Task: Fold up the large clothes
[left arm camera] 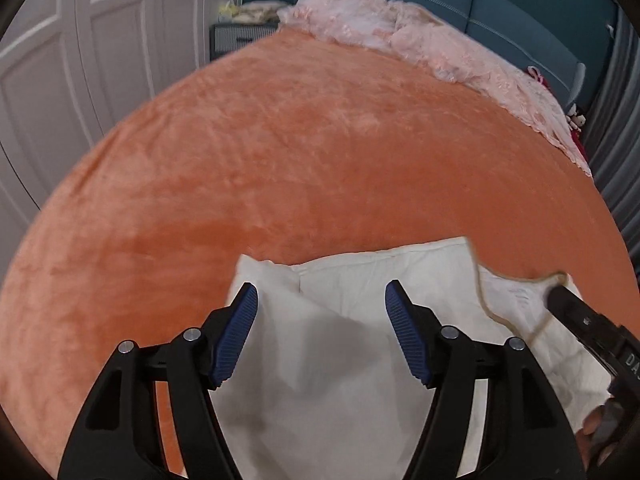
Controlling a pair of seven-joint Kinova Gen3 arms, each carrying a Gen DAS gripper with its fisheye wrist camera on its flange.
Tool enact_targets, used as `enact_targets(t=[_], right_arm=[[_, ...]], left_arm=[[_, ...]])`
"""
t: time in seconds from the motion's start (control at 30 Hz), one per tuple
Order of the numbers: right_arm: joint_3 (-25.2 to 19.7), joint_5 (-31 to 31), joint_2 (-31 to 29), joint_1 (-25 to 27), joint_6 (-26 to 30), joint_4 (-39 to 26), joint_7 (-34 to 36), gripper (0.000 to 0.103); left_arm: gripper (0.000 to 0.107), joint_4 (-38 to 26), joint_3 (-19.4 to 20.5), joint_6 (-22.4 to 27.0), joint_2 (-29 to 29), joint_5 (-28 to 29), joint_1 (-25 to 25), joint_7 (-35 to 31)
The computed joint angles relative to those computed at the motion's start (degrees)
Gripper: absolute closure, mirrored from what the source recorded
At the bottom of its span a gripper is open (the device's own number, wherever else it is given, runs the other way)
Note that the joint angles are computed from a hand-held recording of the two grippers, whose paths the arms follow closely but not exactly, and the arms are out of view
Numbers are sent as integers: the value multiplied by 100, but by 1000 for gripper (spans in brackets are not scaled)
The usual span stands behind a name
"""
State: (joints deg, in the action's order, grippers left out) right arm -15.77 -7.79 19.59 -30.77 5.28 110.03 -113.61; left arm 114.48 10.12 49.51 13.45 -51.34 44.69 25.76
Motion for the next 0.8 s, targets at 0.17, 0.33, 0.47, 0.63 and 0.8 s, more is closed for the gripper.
enact_targets(t=[0.17, 0.33, 0.47, 0.63, 0.8], right_arm=[[683, 374, 783, -775, 817, -931, -184, 52], [347, 279, 966, -577, 154, -604, 56, 91], [1006, 245, 779, -1222, -454, -191, -95, 98], [2119, 41, 791, -2206, -664, -24, -427, 102], [2038, -56, 865, -2075, -688, -22, -450, 103]], left_arm=[[43, 186, -171, -187, 466, -325, 34, 403], [34, 380, -350, -78, 663, -850, 449, 1269], [31, 545, -342, -156, 647, -1073, 442, 1648], [30, 323, -278, 165, 847, -914, 469, 1407], [30, 269, -307, 277, 942, -890, 542, 1404]])
